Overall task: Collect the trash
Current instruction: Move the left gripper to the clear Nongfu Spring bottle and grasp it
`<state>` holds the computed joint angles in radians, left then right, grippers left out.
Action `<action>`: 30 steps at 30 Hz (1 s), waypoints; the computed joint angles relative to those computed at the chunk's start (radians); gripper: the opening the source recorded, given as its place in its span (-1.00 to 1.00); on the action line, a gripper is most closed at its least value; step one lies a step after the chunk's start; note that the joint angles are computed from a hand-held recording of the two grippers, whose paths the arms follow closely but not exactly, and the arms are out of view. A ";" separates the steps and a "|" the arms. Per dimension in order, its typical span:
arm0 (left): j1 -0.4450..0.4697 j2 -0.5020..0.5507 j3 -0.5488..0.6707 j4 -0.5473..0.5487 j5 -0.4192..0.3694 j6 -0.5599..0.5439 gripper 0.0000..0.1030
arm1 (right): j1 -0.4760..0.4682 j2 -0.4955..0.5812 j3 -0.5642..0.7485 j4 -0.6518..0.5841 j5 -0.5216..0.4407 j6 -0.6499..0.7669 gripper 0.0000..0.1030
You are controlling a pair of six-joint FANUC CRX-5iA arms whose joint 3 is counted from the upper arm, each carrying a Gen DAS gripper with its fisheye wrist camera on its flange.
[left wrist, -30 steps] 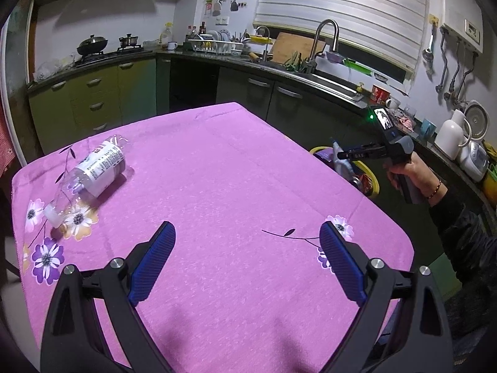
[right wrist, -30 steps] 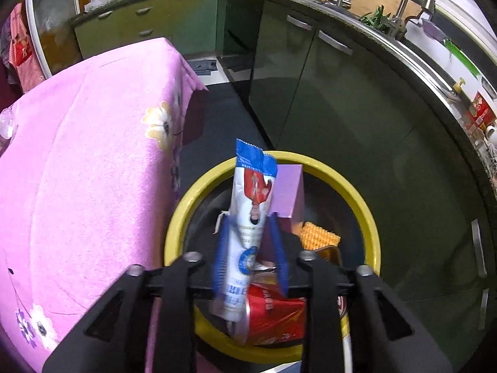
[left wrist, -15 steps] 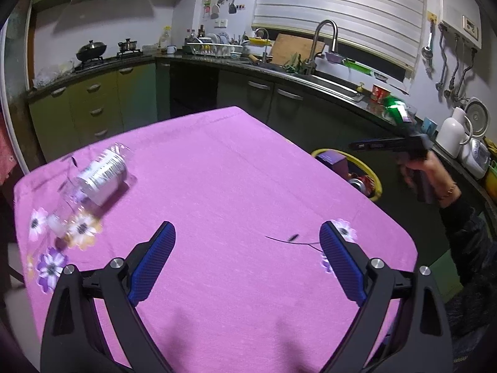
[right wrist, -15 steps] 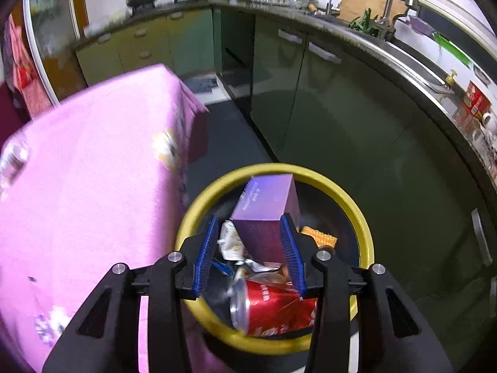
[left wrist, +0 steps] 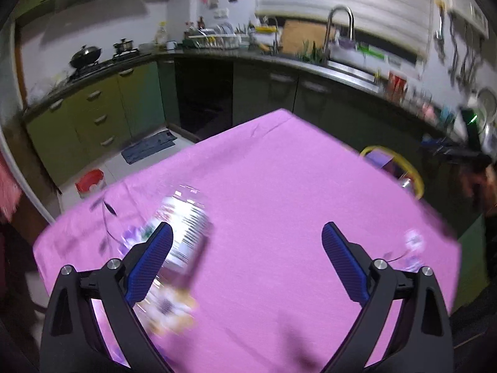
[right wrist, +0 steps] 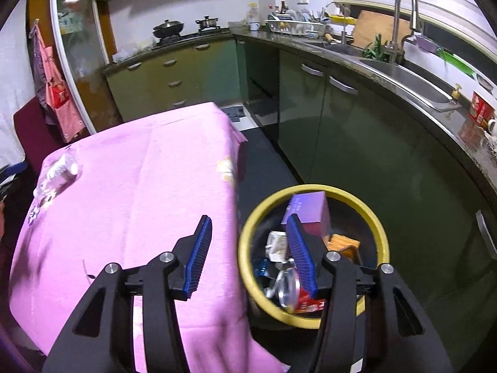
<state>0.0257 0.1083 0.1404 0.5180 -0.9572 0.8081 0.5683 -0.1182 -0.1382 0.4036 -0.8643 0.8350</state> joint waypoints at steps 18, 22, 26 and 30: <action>0.062 0.336 0.386 -0.099 -0.372 -0.021 0.78 | 0.013 0.109 0.107 -0.068 -0.030 0.047 -0.01; 0.052 0.367 0.425 -0.135 -0.422 -0.018 0.78 | 0.019 0.131 0.126 -0.084 -0.037 0.061 0.00; 0.049 0.373 0.425 -0.150 -0.437 -0.026 0.78 | 0.019 0.142 0.136 -0.092 -0.040 0.069 0.00; 0.046 0.372 0.422 -0.157 -0.428 -0.012 0.75 | 0.020 0.149 0.144 -0.100 -0.044 0.078 0.00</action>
